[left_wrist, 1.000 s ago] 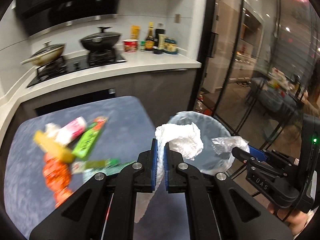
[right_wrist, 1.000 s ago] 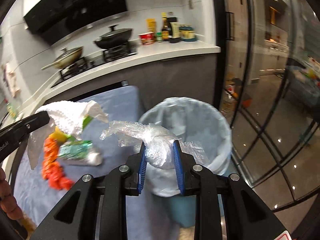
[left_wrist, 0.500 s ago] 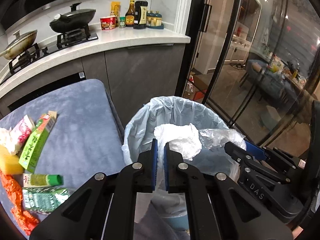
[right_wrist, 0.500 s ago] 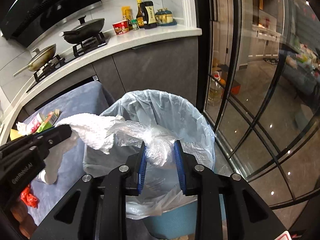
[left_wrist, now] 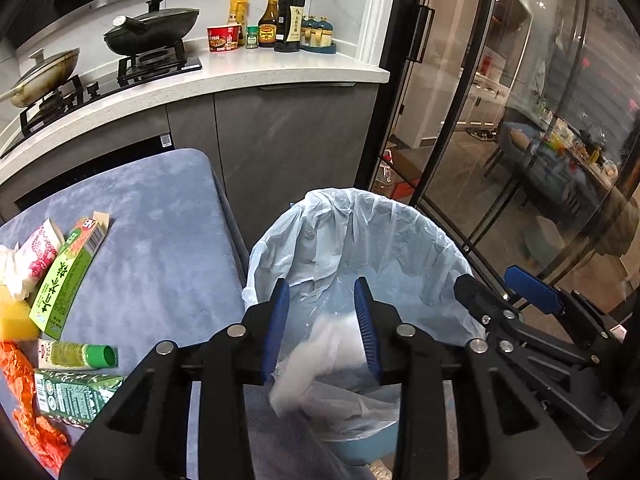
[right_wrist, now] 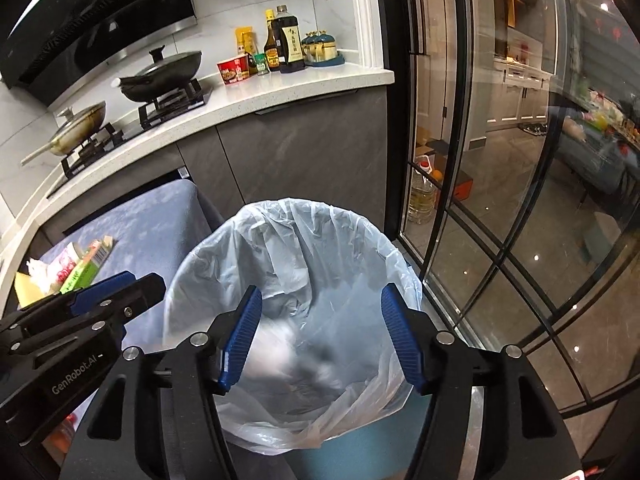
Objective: Collect trash
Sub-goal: 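Carry the white tissue in the left tool over the bin and open, then move the left tool back to the table and close on the red plastic bag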
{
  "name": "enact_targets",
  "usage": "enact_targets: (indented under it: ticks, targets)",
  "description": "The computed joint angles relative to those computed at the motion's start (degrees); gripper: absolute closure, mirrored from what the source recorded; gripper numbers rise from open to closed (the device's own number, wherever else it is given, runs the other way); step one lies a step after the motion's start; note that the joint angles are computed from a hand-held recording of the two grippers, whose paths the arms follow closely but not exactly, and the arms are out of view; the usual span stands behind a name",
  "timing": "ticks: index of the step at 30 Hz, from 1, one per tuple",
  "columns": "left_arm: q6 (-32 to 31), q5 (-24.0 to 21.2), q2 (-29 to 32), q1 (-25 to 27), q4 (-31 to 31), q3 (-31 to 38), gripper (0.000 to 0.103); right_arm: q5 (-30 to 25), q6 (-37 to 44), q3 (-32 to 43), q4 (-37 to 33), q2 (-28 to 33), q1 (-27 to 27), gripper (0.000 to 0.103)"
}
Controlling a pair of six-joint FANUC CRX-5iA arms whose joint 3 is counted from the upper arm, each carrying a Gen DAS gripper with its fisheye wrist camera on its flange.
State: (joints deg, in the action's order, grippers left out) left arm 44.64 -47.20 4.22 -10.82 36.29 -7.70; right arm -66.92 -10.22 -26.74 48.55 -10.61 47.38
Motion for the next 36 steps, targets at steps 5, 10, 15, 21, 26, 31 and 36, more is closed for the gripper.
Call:
enact_targets:
  ticks: [5, 10, 15, 21, 26, 31, 36]
  targets:
    - [-1.5, 0.0, -1.7, 1.4, 1.8, -1.4, 0.069, -1.4, -0.7, 0.6, 1.0, -0.1, 1.7, 0.042]
    - [-2.5, -0.2, -3.9, 3.4, 3.0, -2.8, 0.069, -2.7, -1.3, 1.6, 1.8, -0.1, 4.1, 0.042]
    - [-3.8, -1.3, -6.9, 6.9, 4.2, -4.9, 0.063, -3.5, -1.6, 3.1, 2.5, 0.8, 6.8, 0.042]
    - [-4.4, -2.1, -10.4, 12.5, 4.5, -7.4, 0.054, -4.4, -0.9, 5.9, 2.6, 3.1, 10.5, 0.042]
    - [-3.6, -2.4, -12.4, 17.9, 2.6, -9.1, 0.047, -4.2, -0.7, 8.2, 1.8, 5.4, 13.2, 0.042]
    - [-2.2, -3.9, -13.1, 24.0, 0.6, -10.4, 0.039, -3.6, -0.5, 10.4, 0.7, 7.6, 15.1, 0.042]
    - [-1.9, -4.9, -12.8, 28.3, -1.4, -11.9, 0.036, -3.2, -0.5, 12.3, -0.2, 9.9, 16.6, 0.042]
